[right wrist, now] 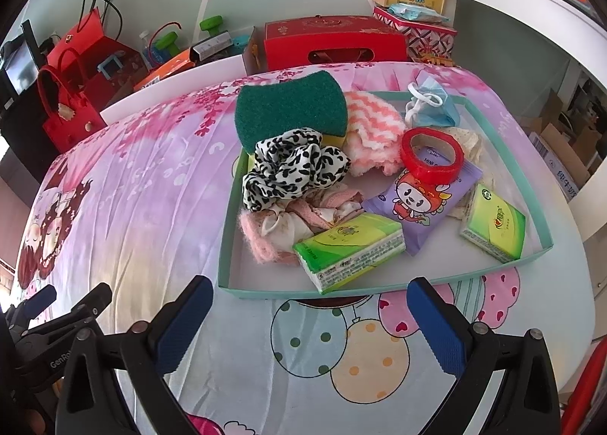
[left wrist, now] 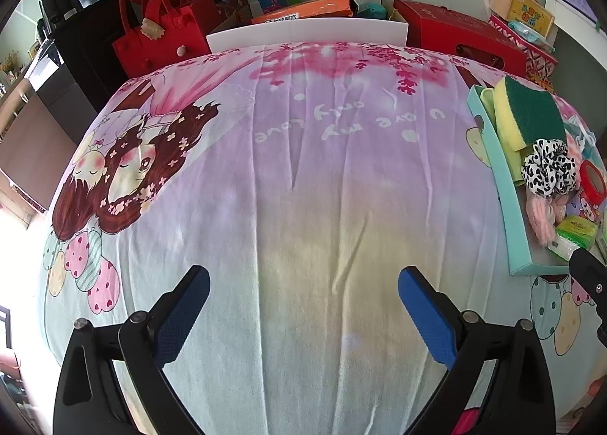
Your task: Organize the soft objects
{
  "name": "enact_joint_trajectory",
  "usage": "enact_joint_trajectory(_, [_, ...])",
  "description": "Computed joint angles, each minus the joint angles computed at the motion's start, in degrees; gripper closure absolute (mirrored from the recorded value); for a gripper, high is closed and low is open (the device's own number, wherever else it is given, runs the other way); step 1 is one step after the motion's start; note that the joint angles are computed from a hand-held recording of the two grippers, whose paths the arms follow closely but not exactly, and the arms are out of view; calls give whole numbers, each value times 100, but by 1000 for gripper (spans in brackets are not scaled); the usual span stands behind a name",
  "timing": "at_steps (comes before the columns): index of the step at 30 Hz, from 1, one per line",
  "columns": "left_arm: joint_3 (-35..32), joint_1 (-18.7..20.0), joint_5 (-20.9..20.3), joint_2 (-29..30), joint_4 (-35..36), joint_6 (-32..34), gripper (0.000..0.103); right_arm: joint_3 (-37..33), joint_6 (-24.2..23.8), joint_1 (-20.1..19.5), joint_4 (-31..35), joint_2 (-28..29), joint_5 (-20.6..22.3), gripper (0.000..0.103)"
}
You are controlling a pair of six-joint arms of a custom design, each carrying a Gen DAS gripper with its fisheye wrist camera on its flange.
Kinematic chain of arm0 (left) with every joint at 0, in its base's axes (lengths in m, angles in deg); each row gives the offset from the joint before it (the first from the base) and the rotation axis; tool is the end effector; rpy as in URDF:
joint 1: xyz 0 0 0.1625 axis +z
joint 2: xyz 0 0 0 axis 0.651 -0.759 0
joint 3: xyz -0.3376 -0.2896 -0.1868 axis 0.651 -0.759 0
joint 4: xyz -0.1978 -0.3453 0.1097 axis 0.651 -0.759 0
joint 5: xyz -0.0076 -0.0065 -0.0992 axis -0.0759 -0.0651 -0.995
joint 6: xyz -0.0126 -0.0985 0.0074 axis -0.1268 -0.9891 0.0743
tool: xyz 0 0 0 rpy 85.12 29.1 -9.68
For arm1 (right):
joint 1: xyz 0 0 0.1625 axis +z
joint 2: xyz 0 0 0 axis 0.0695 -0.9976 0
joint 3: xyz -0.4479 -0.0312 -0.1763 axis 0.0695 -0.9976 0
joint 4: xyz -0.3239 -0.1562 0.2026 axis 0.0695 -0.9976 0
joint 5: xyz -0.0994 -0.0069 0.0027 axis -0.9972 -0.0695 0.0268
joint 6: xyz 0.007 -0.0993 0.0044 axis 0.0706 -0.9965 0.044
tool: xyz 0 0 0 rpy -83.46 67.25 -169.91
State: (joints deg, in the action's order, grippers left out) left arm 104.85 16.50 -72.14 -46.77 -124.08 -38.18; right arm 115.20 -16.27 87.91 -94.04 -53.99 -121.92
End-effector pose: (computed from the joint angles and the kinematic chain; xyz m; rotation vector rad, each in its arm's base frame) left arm -0.2536 -0.8054 0.0286 -0.3342 2.0253 -0.7684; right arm 0.1133 -0.8730 0.2116 0.6308 -2.3564 0.5219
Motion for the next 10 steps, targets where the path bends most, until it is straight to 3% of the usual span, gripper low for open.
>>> enact_joint_trajectory(10, [121,-14,-3,-22,-429,283,4,-14,13,-3,6,11,-27,0])
